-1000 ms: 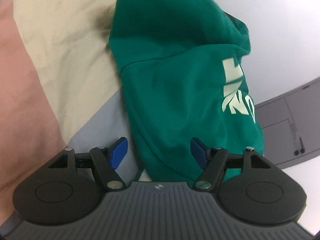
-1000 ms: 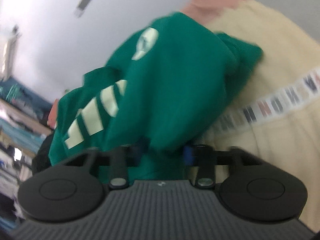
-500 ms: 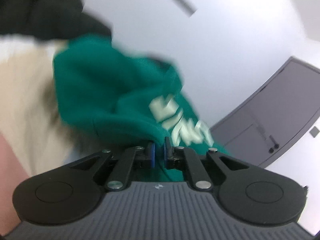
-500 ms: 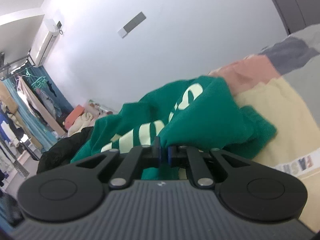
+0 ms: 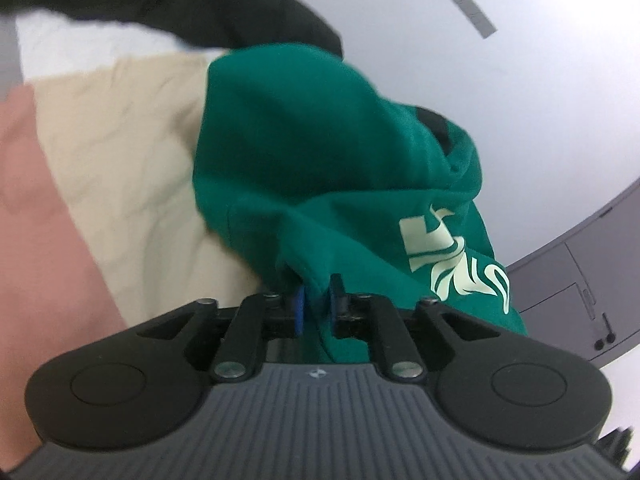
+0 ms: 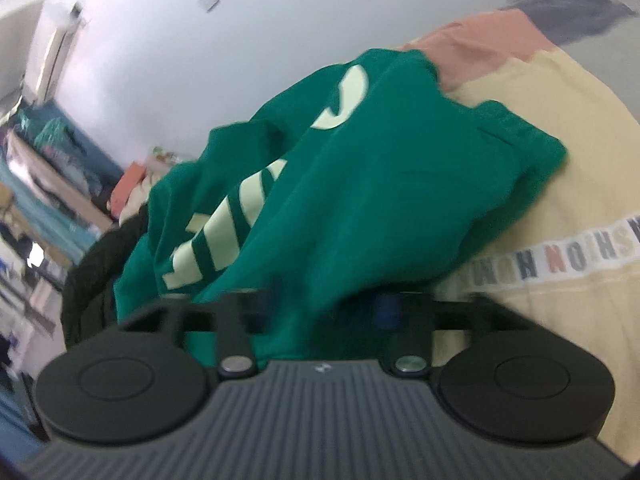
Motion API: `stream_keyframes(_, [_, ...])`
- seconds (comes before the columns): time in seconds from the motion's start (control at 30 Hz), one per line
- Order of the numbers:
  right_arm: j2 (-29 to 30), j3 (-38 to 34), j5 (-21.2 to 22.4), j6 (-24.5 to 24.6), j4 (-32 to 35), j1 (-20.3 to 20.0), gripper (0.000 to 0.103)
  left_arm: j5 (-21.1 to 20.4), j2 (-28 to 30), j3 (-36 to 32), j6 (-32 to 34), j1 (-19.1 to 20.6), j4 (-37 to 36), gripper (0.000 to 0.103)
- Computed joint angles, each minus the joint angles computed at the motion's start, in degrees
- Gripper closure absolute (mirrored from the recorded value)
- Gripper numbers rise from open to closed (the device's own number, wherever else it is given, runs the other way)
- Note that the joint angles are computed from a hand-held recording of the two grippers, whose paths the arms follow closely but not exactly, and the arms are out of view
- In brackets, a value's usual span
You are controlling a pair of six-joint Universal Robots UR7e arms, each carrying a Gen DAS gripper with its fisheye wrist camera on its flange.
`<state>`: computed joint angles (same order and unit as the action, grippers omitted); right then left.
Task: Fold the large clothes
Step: 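Lift the hoodie with both grippers and shake it out in the air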
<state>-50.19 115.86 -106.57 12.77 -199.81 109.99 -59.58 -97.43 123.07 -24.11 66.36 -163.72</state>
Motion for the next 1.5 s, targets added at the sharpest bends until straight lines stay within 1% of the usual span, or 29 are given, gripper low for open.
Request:
stream_keyframes(0.03, [-0.39,0.74,0.12,1.65,-0.77,-0.20,0.023,-0.01,-0.53,-0.25,-1.57,-0.05,1.89,0.052])
stream_keyframes(0.07, [-0.76,1.36,0.34,3.51,-1.00,-0.44,0.023,0.09,-1.16,-0.14,-3.21,-0.21,3.27,0.040])
stream_keyframes(0.1, [-1.10,1.79,0.67,5.32,-0.74,-0.66,0.023,0.55,-2.01,0.69,-4.83,-0.62,3.40,0.032])
stream_keyframes(0.13, [-1.18,2.22,1.25,6.64,-0.80,-1.03,0.023,-0.05,-2.64,1.42,-5.53,-0.60,2.66,0.032])
stream_keyframes(0.23, [-0.51,1.87,1.07,8.59,0.02,-1.24,0.023,-5.24,-3.49,1.45,-8.26,0.62,4.58,0.032])
stream_keyframes(0.3, [0.54,0.67,1.37,8.12,0.99,-1.42,0.023,-7.83,-3.48,1.85,-9.85,1.11,5.21,0.031])
stream_keyframes(0.37, [1.57,-0.68,2.70,6.54,2.14,-1.93,0.023,-9.74,-2.41,1.56,-10.04,1.53,6.14,0.031])
stream_keyframes(0.4, [2.08,-1.09,3.13,5.89,2.02,-2.13,0.023,-10.68,-1.68,1.42,-9.62,1.78,6.20,0.033])
stream_keyframes(0.43, [2.73,-1.49,4.57,5.08,1.34,-2.55,0.024,-12.01,-0.86,1.36,-8.34,2.12,5.44,0.034])
stream_keyframes(0.47, [3.15,-1.91,6.57,4.28,1.14,-3.04,0.025,-13.35,-0.15,1.14,-6.53,2.36,5.04,0.040])
stream_keyframes(0.5, [3.47,-2.33,8.79,3.30,1.35,-3.58,0.028,-14.71,0.68,0.96,-4.03,2.62,4.15,0.053])
stream_keyframes(0.53, [3.79,-3.01,10.58,2.22,2.38,-3.99,0.036,-14.88,1.38,0.64,-2.39,2.63,3.85,0.066])
stream_keyframes(0.57, [4.07,-3.65,12.55,0.51,3.36,-4.44,0.045,-14.61,2.02,0.27,-1.12,2.56,3.63,0.073])
stream_keyframes(0.6, [4.49,-4.13,13.65,-1.24,3.14,-4.67,0.052,-15.40,2.63,-0.06,0.30,2.81,2.66,0.083])
stream_keyframes(0.63, [4.85,-4.35,14.74,-2.54,2.06,-4.90,0.068,-16.46,2.99,-0.21,1.85,3.00,0.88,0.088])
stream_keyframes(0.67, [4.98,-4.34,16.81,-2.92,1.16,-5.35,0.075,-17.10,2.94,-0.23,3.81,2.89,-0.87,0.090])
stream_keyframes(0.7, [4.98,-4.25,18.78,-3.00,0.53,-5.72,0.078,-17.62,2.51,-0.09,7.08,2.32,-3.32,0.091])
stream_keyframes(0.73, [4.92,-4.06,20.36,-3.57,-0.39,-5.84,0.083,-18.53,1.84,0.17,9.49,1.93,-5.65,0.093])
stream_keyframes(0.83, [4.37,-2.57,23.37,-7.64,-5.80,-4.81,0.088,-24.05,-0.86,0.56,10.46,1.24,-9.86,0.094])
stream_keyframes(0.87, [4.13,-2.04,25.07,-8.81,-7.79,-4.52,0.089,-24.90,-2.36,1.32,12.36,0.12,-11.11,0.094])
stream_keyframes(0.93, [3.30,-0.43,28.22,-10.63,-12.47,-3.65,0.089,-23.22,-5.15,3.03,15.92,-3.12,-12.18,0.094])
stream_keyframes(1.0, [2.00,1.62,29.98,-12.88,-16.74,-2.45,0.089,-22.95,-8.28,4.88,16.78,-5.66,-12.84,0.094])
stream_keyframes(1.07, [1.29,3.81,30.31,-14.72,-22.79,-0.82,0.090,-21.03,-11.55,6.70,16.88,-8.91,-12.91,0.094])
stream_keyframes(1.13, [-0.66,5.46,28.70,-14.76,-24.36,1.48,0.090,-17.57,-14.85,8.23,17.83,-13.24,-12.68,0.094])
stream_keyframes(1.23, [-3.69,5.93,25.27,-16.06,-23.78,5.55,0.090,-10.80,-19.01,9.35,18.17,-20.79,-12.67,0.094])
stream_keyframes(1.3, [-5.42,4.75,23.50,-16.82,-22.31,7.95,0.090,-6.74,-20.94,8.53,17.47,-25.79,-11.06,0.094])
stream_keyframes(1.4, [-8.11,0.98,19.81,-18.84,-17.12,11.98,0.090,1.96,-22.74,5.90,19.13,-34.62,-8.07,0.094])
stream_keyframes(1.43, [-8.99,-1.00,18.18,-19.82,-14.51,13.70,0.090,3.89,-22.87,4.65,19.56,-36.88,-7.02,0.094])
stream_keyframes(1.5, [-10.02,-4.88,16.26,-21.15,-10.14,15.97,0.090,9.25,-22.53,1.11,21.24,-42.36,-4.24,0.094])
